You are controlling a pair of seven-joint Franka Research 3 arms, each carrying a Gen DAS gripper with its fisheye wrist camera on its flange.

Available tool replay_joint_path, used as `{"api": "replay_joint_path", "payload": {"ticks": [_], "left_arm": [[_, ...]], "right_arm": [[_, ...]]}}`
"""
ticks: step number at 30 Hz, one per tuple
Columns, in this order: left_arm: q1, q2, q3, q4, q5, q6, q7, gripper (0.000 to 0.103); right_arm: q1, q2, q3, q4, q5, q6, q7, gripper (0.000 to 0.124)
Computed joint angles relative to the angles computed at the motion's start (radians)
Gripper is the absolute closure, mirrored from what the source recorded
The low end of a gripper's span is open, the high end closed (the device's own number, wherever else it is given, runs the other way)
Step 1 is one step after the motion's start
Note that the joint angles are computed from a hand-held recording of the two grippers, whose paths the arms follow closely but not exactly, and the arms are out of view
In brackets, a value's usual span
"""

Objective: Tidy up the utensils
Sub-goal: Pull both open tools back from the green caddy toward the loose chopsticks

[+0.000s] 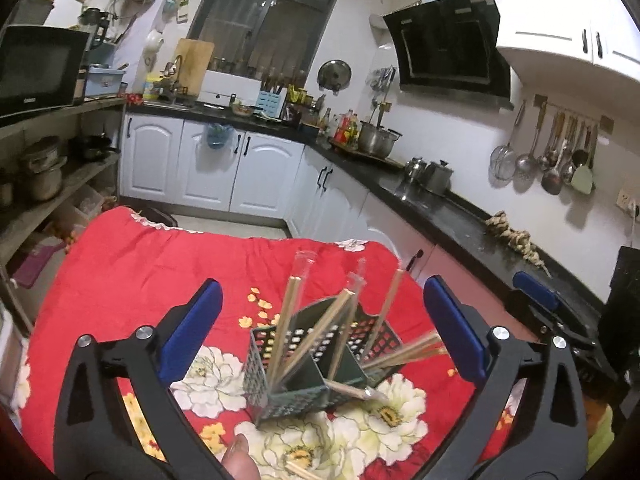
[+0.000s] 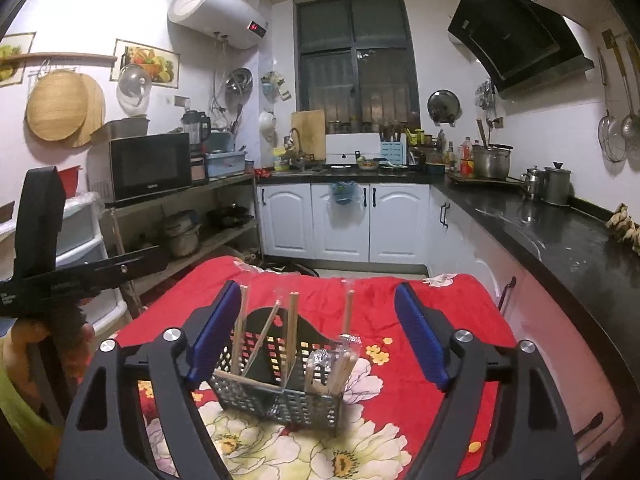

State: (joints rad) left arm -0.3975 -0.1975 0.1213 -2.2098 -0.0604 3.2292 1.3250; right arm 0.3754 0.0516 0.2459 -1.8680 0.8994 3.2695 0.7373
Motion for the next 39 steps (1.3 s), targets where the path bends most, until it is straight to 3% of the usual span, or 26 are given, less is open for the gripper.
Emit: {"api": "replay_joint_path", "payload": {"ticks": [1, 3, 6, 13, 17, 20, 24, 28, 32, 34, 36, 39], "left_arm": [[-0.002, -0.009, -0.002, -0.011, -0.002, 0.005, -0.002, 0.011], [0.009, -0.023, -0.015, -0.028, 0.009, 0.006, -0.014, 0.011], [0.082, -0.041, -0.085, -0.050, 0.050, 0.010, -0.067, 0.011], [0.099, -0.070, -0.104, -0.097, 0.120, 0.019, -0.131, 0.011], [0.056, -0.081, -0.064, -0.119, 0.133, 0.009, -0.143, 0.011], [0.069, -0.090, -0.079, -0.135, 0.144, 0.008, -0.158, 0.011], [0.093, -0.104, -0.099, -0.159, 0.160, 0.008, -0.188, 0.011], [0.151, -0.118, -0.152, -0.186, 0.190, 0.011, -0.226, 0.011], [0.127, -0.129, -0.132, -0.215, 0.195, -0.005, -0.237, 0.011], [0.147, -0.134, -0.149, -0.233, 0.199, -0.008, -0.255, 0.011], [0.107, -0.136, -0.112, -0.244, 0.192, -0.018, -0.249, 0.011], [0.101, -0.131, -0.106, -0.257, 0.184, -0.034, -0.246, 0.011]], "right_arm": [[-0.019, -0.005, 0.027, 0.007, 0.079, -0.009, -0.080, 0.044], [0.005, -0.022, 0.001, -0.020, 0.050, -0.011, -0.056, 0.044], [0.030, -0.037, -0.020, -0.033, 0.102, -0.027, -0.112, 0.044], [0.092, -0.071, -0.070, -0.044, 0.297, -0.060, -0.284, 0.043], [0.118, -0.086, -0.089, -0.060, 0.340, -0.060, -0.328, 0.043], [0.127, -0.095, -0.098, -0.074, 0.332, -0.064, -0.321, 0.043], [0.151, -0.116, -0.115, -0.086, 0.455, -0.072, -0.445, 0.043], [0.146, -0.130, -0.112, -0.124, 0.383, -0.077, -0.376, 0.042], [0.162, -0.138, -0.123, -0.148, 0.367, -0.076, -0.359, 0.042], [0.163, -0.140, -0.121, -0.171, 0.324, -0.081, -0.326, 0.042], [0.159, -0.136, -0.117, -0.188, 0.261, -0.077, -0.271, 0.042], [0.155, -0.131, -0.118, -0.210, 0.174, -0.088, -0.189, 0.042]]}}
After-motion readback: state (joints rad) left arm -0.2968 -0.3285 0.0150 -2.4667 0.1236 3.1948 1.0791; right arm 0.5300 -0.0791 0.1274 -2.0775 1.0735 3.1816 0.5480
